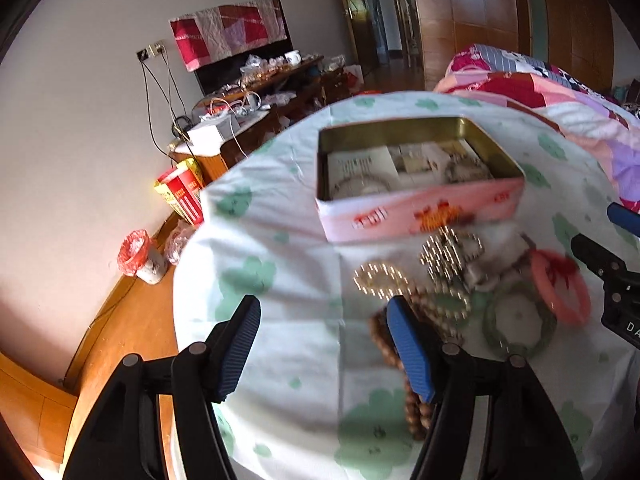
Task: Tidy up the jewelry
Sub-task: 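Withdraw both grippers from the tin back toward the jewelry, then grasp the long wooden bead strand with the left gripper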
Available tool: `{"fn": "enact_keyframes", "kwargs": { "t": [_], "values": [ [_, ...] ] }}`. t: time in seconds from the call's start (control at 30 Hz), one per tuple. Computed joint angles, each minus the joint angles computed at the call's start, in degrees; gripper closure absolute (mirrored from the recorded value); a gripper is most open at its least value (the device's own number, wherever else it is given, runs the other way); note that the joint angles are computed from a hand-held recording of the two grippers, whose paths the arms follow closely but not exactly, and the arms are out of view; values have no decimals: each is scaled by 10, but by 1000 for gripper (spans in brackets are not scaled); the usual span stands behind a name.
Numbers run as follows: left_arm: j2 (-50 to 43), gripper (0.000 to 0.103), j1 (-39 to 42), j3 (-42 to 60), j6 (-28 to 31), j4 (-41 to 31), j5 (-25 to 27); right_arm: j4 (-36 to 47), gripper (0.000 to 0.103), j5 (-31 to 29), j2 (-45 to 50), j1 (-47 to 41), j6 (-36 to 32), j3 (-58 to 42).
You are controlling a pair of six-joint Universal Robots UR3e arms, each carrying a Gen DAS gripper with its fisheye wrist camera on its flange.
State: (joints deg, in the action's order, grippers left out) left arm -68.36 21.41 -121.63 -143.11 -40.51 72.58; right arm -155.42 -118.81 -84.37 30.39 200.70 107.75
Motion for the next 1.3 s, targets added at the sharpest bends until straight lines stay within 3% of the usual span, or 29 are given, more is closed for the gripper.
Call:
{"fn": "enact_keyframes", "kwargs": {
  "t": [0.43, 0.77, 0.8, 0.83, 0.93, 1.23, 1.3],
  "values": [
    [46, 37, 4, -32, 13, -21, -23, -3, 28, -46, -1, 28, 33, 27],
    [25, 37, -2, -60, 29, 14, -25, -32, 28, -2, -17, 12, 31, 57],
    [25, 42, -1, -61, 30, 14, -27, -37, 30, 0, -15, 13, 29, 59],
    [22, 58, 2, -58, 35, 5, -32, -41, 31, 3, -15, 11, 26, 61],
    [17, 83, 2, -50, 50, -16, -40, -46, 40, 17, -16, 4, 22, 66],
    [18, 89, 28, -37, 68, -55, -75, -60, 65, 48, -11, -8, 10, 75],
    [21, 90, 32, -34, 71, -63, -81, -63, 81, 58, -13, -11, 5, 78]
  ]
}}
